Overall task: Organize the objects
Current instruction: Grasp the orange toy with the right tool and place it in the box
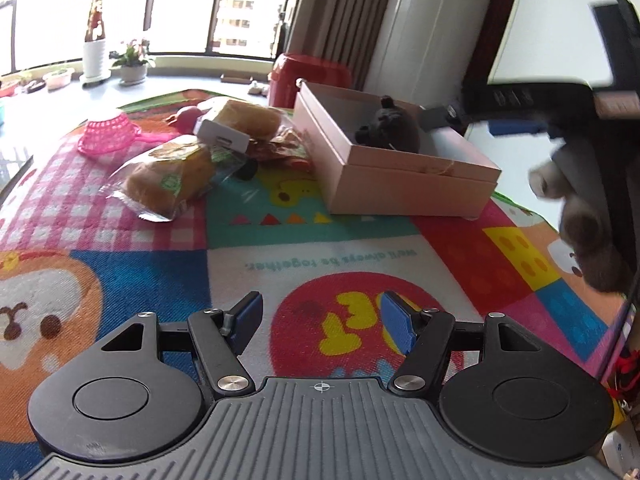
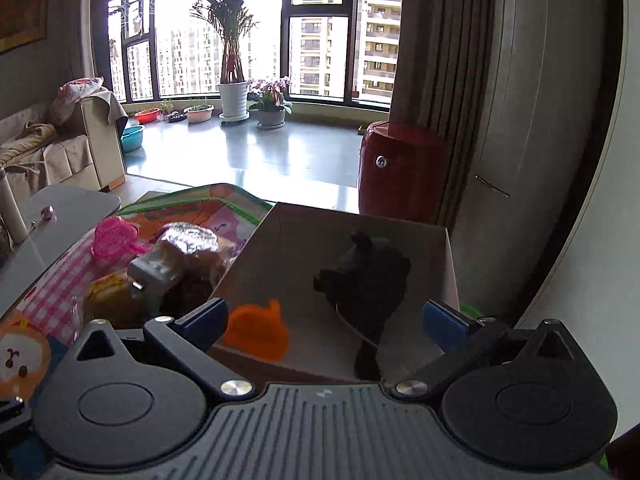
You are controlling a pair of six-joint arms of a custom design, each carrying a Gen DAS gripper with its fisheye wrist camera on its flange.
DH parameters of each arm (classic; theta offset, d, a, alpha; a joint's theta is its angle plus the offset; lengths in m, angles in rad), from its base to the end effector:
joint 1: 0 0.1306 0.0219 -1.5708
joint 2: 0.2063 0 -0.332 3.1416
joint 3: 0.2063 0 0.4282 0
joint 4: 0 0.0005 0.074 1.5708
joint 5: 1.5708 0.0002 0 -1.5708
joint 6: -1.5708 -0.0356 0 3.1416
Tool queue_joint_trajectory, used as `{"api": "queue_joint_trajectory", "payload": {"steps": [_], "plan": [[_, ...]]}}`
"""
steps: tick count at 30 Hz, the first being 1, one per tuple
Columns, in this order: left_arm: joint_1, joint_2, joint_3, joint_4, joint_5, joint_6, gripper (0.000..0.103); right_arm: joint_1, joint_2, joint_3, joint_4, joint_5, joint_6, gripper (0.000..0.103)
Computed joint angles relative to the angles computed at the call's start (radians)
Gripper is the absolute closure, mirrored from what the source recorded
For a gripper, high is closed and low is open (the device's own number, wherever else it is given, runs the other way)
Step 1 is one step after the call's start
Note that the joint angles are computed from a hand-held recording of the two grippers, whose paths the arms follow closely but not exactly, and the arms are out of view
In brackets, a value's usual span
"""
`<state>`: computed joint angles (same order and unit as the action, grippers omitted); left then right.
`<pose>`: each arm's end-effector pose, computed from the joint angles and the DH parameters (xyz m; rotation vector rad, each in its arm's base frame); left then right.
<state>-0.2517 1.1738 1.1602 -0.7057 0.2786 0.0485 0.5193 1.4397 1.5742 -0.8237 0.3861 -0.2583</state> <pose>0.4511 -0.1266 0.3793 0.3783 2.2705 -0.4742 0.4875 0.2627 0.4509 -0.0848 2.1991 -0.0045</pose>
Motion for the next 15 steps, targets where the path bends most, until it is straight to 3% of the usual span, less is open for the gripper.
{"api": "queue_joint_trajectory", "payload": {"steps": [3,5,8,11,12,15], "plan": [[0.033,-0.016,-0.023,0.066,-0.018,0.003,0.033,0.051,-0.092,-0.159,0.073,0.022,0.008,0.0],[0.05,-0.005,-0.019,0.114,-0.071,-0.019,0.033,0.092,-0.136,-0.242,0.11,0.039,0.007,0.0],[0.073,0.041,0.028,0.155,-0.126,-0.07,0.033,0.128,-0.165,-0.313,0.157,0.017,-0.048,0.0],[0.1,0.121,0.126,0.114,-0.071,-0.126,0.033,0.142,-0.178,-0.365,0.233,0.029,-0.127,0.0],[0.103,0.147,0.155,0.103,-0.066,-0.15,0.032,0.143,-0.169,-0.36,0.225,0.035,-0.141,0.0],[0.092,0.226,0.234,0.091,-0.108,-0.212,0.032,0.121,-0.175,-0.362,0.216,-0.035,-0.154,0.0]]}}
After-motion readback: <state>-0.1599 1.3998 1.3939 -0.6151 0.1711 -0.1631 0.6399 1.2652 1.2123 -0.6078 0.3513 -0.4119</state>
